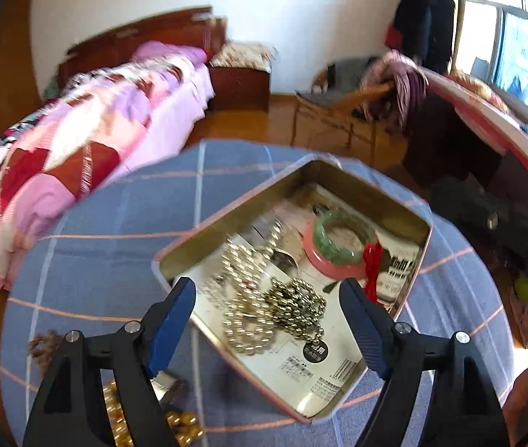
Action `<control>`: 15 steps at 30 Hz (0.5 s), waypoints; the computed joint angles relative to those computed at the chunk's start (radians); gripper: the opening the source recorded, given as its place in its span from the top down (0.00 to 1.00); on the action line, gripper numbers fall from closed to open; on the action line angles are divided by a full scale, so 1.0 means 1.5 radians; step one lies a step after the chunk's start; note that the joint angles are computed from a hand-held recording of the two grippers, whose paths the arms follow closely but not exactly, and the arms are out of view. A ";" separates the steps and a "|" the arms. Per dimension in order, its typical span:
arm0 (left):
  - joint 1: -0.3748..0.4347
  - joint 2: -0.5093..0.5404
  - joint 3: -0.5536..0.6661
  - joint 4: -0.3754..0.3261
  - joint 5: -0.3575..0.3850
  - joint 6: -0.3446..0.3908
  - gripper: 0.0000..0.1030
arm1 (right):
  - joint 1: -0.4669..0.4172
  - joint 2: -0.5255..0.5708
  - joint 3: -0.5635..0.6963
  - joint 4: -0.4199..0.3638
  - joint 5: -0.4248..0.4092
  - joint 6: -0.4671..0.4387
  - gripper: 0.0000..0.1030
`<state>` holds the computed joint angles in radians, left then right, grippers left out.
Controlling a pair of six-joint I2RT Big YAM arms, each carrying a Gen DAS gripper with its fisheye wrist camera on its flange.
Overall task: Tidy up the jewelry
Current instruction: 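Move both open tools back over the remaining jewelry on the table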
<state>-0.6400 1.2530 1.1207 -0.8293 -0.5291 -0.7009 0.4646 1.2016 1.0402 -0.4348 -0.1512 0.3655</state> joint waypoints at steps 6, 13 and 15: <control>-0.037 -0.037 -0.002 -0.072 -0.058 -0.045 0.22 | 0.022 -0.048 -0.028 -0.021 0.046 0.031 0.24; -0.076 -0.070 -0.026 -0.144 -0.101 -0.111 0.22 | 0.059 -0.081 -0.055 -0.042 0.067 0.045 0.24; -0.086 -0.082 -0.034 -0.159 -0.112 -0.132 0.22 | 0.071 -0.093 -0.064 -0.042 0.072 0.048 0.23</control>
<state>-0.7694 1.1306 1.0694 -1.0683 -0.6966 -0.8982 0.5705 1.0624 0.9445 -0.4986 -0.0427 0.4381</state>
